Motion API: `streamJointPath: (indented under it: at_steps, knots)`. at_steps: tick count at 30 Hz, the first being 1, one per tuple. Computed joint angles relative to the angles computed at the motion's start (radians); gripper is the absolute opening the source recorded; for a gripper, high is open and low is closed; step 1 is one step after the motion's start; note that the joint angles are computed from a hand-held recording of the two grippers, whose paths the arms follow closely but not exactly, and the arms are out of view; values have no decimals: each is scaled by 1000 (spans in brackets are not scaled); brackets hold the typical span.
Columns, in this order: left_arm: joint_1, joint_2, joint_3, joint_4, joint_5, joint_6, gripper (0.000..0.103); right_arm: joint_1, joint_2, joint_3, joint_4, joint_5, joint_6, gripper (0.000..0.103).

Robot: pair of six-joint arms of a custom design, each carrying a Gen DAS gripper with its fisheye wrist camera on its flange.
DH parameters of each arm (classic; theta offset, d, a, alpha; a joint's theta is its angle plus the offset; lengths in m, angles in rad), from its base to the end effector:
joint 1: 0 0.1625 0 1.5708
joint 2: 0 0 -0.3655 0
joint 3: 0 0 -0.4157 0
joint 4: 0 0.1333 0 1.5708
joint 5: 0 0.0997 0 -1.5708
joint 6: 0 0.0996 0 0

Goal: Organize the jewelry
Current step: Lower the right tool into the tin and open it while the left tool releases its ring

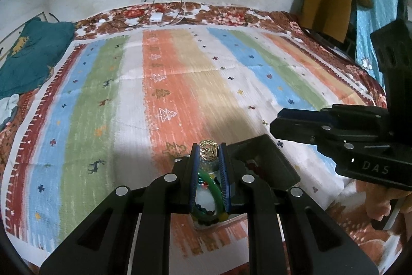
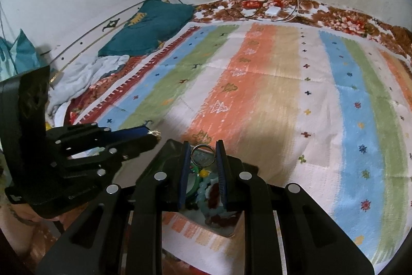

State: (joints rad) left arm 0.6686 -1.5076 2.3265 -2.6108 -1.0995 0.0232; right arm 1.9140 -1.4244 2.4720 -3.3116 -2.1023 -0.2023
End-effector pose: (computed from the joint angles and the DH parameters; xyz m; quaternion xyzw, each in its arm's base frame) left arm -0.2218 -0.4028 0.1589 0.4083 0.8763 -0.1958 0.1643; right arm 0.2101 -0.3418 0.1617 0.1585 -0.8980 0.3444 0.2233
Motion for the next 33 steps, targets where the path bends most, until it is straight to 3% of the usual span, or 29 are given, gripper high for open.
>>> streamJointPath:
  at_steps: [5, 7, 10, 14, 21, 33]
  knots:
    - [2, 10, -4, 18, -3, -9, 16, -14, -8, 6, 8, 34, 4, 21]
    - [4, 13, -9, 41, -3, -16, 35, -39, -38, 16, 39, 91, 37, 21]
    - [2, 9, -9, 58, 2, -21, 40, -35, -42, 22, 24, 84, 37, 35]
    - [0, 2, -6, 76, 12, -34, 47, -28, -41, 27, 10, 68, 33, 41]
    - [-13, -34, 20, 84, 36, -38, 69, 1, -26, 42, -52, 6, 3, 66]
    - [-43, -92, 70, 116, 91, -48, 93, 19, -38, 86, -105, -39, -2, 93]
